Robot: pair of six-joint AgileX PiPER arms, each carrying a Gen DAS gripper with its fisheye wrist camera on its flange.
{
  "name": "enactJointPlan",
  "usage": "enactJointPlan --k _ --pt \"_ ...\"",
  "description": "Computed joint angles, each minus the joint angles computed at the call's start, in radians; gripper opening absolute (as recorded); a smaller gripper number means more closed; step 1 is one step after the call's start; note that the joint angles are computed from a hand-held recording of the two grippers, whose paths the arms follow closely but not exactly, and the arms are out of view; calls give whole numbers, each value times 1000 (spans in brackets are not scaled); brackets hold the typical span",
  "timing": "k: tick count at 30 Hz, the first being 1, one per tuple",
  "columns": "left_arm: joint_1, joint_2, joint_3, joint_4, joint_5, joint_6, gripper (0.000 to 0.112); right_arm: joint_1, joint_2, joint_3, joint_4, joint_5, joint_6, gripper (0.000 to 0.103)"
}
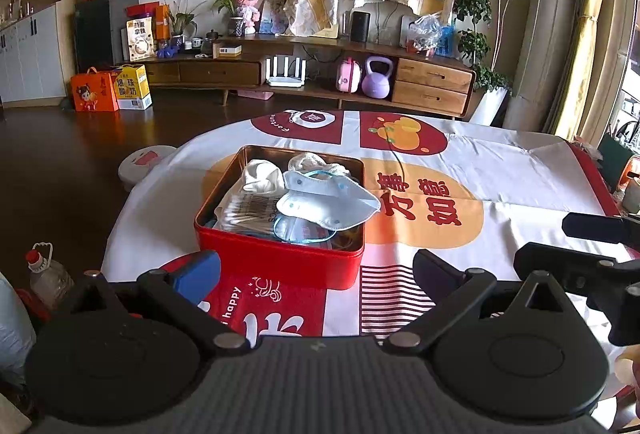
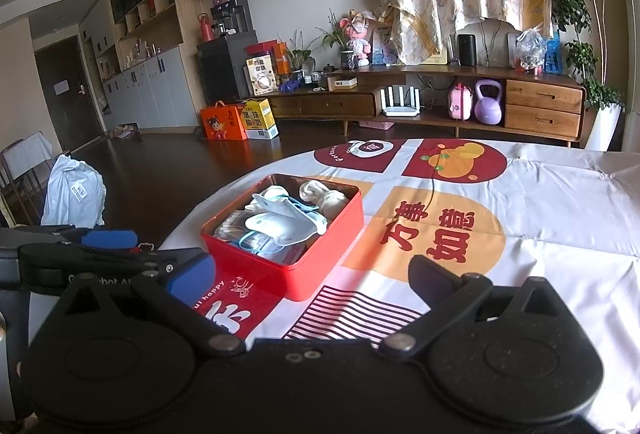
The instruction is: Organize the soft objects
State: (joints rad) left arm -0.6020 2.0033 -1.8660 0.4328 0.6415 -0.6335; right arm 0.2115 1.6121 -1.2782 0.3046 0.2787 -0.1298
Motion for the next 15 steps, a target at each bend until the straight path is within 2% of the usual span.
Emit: enactJointPlan --k 15 --pt "1 -1 0 1 -1 2 103 0 0 -4 -1 5 4 103"
